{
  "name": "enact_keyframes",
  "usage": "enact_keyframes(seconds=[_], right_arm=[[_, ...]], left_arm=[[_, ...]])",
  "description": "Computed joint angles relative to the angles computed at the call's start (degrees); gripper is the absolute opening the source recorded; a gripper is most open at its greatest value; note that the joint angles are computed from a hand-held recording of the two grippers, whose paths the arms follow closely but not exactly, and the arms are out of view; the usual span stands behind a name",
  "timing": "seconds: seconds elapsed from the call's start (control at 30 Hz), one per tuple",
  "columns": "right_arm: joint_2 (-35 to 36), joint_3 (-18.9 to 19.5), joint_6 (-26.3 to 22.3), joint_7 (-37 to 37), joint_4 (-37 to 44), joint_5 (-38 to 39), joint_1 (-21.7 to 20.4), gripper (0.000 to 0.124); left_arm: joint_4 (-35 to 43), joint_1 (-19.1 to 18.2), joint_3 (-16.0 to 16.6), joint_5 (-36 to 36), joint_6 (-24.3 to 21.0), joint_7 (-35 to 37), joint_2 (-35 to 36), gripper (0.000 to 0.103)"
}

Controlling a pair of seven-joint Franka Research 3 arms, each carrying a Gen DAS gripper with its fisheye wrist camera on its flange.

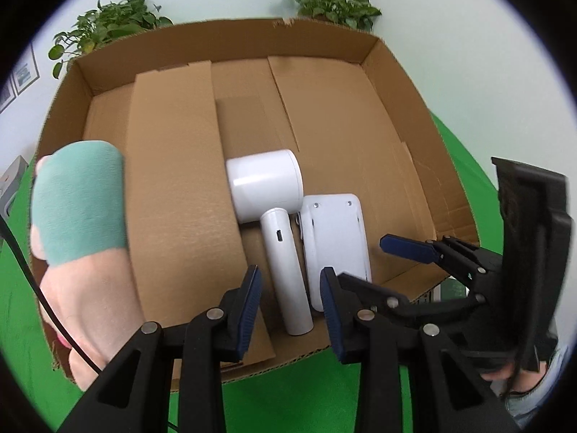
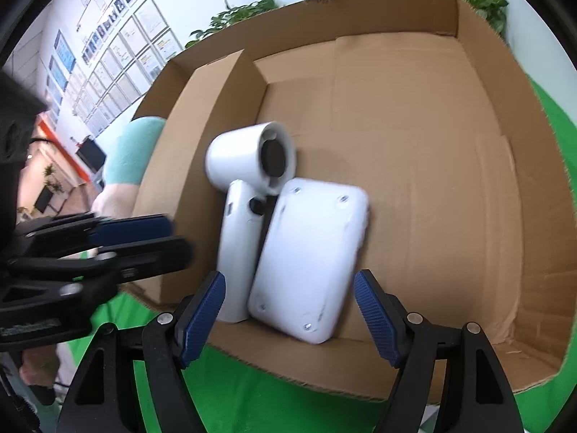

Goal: Organize objects
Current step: 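Lower the white device beside the hair dryer and open the right gripper, then withdraw the right tool and move it toward the white medicine box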

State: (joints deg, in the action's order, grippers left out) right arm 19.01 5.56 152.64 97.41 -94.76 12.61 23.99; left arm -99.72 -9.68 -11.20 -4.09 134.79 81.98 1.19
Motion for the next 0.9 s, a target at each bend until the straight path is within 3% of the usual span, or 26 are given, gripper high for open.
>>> enact_keyframes(seconds=[0.2, 0.33, 0.5, 0.9], right_arm=[[2.0, -1.8, -2.5, 3.9, 3.6, -3.3, 0.9, 0.073], [6.8, -4.0, -6.5, 10.2, 10.4, -8.6, 3.4, 0.073], [10.5, -5.0, -10.5, 13.1, 15.8, -12.8, 5.0, 0.067], [11.1, -4.0, -12.6, 7.5, 17.5, -14.6, 4.1, 0.065]], left_arm=[[-5.2, 0.5, 0.9, -1.0, 4.3, -0.8, -4.4, 0.033], [-7.7, 0.7, 1.7, -1.8, 5.3, -0.6, -6.1, 0.033], [-10.1, 0.6, 2.5, -3.3, 6.7, 1.0, -7.7, 0.033], [-11.9, 0.4, 2.8, -4.3, 8.3, 1.7, -8.7, 0.033]])
